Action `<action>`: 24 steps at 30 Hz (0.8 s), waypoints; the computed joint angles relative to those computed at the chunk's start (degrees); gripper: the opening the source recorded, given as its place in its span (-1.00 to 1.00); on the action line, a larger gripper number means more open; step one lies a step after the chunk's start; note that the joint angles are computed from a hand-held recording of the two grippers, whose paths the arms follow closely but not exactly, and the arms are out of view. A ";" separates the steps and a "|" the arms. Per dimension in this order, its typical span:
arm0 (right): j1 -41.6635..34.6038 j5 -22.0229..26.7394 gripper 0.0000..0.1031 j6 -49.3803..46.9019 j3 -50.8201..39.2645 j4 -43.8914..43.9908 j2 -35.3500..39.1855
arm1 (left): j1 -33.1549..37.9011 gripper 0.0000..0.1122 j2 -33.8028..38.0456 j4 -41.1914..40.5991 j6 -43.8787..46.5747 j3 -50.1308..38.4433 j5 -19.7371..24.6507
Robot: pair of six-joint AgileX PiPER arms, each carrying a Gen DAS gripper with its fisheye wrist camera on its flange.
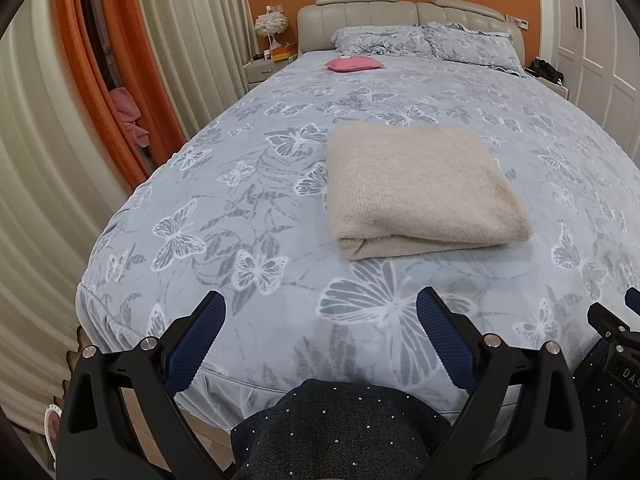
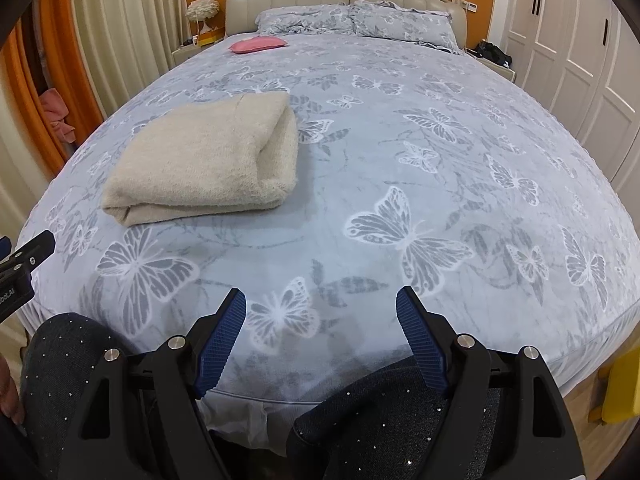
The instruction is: Fold small clothes
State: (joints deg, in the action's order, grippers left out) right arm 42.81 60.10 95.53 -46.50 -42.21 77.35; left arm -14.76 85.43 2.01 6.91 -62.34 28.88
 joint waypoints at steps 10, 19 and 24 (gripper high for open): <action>0.09 0.06 0.46 0.10 -0.08 0.02 0.10 | 0.93 0.67 0.04 -3.57 3.85 0.37 -0.75; 0.33 0.31 0.46 0.37 -0.35 0.06 0.30 | 1.33 0.67 1.00 -3.34 2.98 -0.61 0.27; 0.20 0.20 0.46 0.22 -0.22 0.05 0.16 | 1.39 0.67 1.13 -3.62 3.42 -0.76 0.46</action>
